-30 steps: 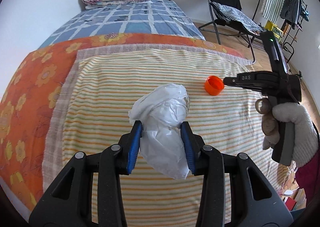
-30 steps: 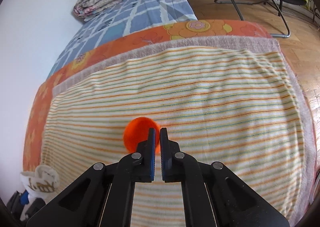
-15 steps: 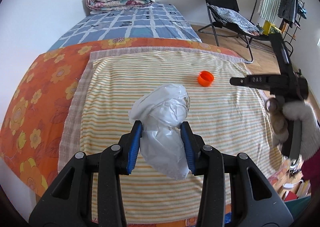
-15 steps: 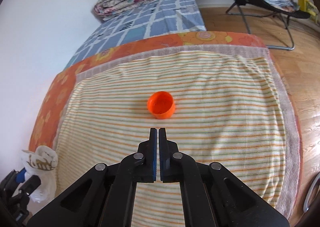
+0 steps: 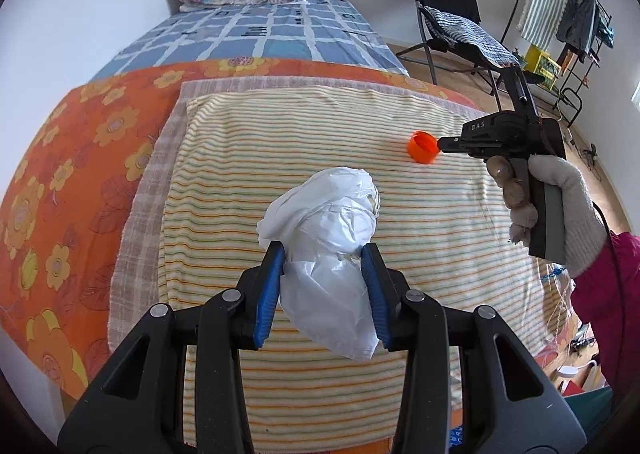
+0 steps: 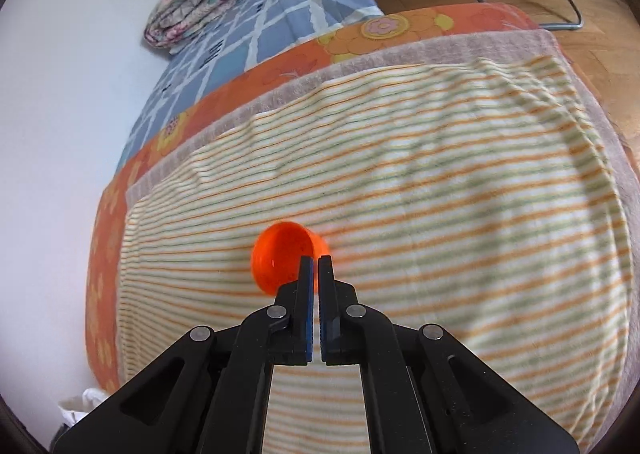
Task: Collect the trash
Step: 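Grasp the orange bottle cap with the right gripper and lift it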
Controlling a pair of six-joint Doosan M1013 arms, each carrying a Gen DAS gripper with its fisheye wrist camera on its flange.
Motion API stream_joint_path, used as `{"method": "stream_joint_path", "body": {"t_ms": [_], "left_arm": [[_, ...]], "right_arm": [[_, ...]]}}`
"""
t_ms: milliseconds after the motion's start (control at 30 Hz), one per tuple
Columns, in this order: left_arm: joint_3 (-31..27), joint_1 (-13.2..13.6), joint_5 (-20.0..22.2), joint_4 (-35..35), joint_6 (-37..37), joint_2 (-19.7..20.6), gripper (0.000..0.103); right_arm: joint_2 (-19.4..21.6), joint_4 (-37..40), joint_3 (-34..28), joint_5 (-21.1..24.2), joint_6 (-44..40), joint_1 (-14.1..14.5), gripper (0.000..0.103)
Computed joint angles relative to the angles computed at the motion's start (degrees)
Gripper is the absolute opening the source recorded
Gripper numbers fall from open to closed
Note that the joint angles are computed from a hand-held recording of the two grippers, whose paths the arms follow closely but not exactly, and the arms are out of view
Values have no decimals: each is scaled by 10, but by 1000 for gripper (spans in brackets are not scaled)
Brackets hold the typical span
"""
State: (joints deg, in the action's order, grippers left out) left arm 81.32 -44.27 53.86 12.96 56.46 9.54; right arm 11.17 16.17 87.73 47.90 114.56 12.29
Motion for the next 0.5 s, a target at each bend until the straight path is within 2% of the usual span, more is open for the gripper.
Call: {"method": "stream_joint_path", "body": {"t_ms": [200, 233, 267, 367, 500], "left_arm": [[7, 14, -3, -27, 9, 4, 40], [8, 15, -4, -27, 8, 4, 40], [9, 16, -4, -27, 7, 4, 40], [11, 17, -4, -26, 4, 2, 40], [10, 17, -4, -25, 2, 1, 40]], "right_arm": [[0, -10, -4, -13, -9, 2, 25], [2, -24, -8, -9, -10, 5, 36], [3, -44, -12, -6, -4, 9, 39], [8, -78, -16, -2, 20, 16, 39], [17, -70, -20, 5, 25, 13, 39]]}}
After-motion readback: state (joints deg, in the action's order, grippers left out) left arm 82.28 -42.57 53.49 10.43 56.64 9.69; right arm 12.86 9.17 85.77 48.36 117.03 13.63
